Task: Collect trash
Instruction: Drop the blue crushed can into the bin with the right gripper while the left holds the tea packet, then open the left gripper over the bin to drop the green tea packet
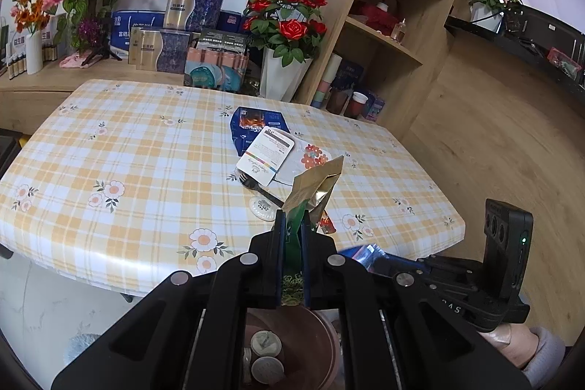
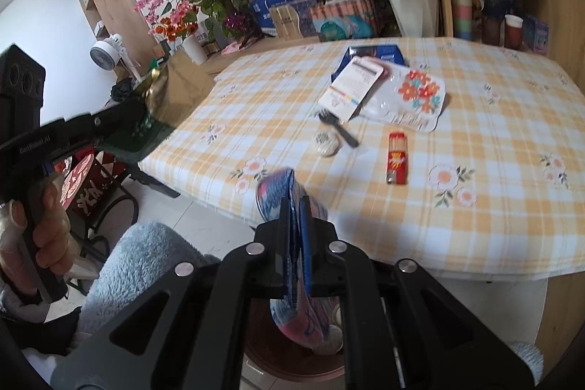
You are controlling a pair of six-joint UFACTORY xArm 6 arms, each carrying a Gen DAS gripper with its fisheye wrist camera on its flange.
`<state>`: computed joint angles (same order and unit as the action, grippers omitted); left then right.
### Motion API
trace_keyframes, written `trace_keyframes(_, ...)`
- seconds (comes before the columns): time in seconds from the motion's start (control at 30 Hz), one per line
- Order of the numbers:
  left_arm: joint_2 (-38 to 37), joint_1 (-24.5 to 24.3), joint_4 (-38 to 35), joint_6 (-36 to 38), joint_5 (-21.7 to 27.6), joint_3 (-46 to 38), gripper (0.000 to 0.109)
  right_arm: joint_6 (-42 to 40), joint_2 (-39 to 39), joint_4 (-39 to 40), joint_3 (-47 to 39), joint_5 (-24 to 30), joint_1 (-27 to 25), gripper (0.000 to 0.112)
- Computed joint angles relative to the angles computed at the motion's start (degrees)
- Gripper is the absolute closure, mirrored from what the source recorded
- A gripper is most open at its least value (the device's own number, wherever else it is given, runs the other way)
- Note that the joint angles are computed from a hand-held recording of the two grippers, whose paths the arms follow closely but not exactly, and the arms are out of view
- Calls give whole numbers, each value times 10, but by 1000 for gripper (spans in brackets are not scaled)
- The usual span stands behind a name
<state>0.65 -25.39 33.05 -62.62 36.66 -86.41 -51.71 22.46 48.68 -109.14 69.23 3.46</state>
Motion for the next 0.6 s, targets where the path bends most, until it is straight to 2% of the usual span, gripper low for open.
trace_keyframes(0.07,1,2,-4,2,-1,2,101,5,3,3,-1,4,0,89)
trace_keyframes(0.2,1,3,-10,1,-4,5,101,1,-1,9,4,-9,1,79)
trace_keyframes(0.23,1,4,-10,1,-5,6,101,0,-4,12,7,-19,2,69)
trace_keyframes(0.27,1,3,-9,1,-6,6,101,-1,-7,14,9,-29,2,53)
trace_keyframes(0.37,2,1,-7,3,-5,5,101,-17,-21,30,24,-79,4,27)
trace_keyframes(0.43,4,-1,-6,6,-3,4,101,-27,-29,40,32,-107,4,17)
trace_keyframes(0.6,6,-7,-4,9,-4,4,101,-40,-32,63,26,-142,-1,15)
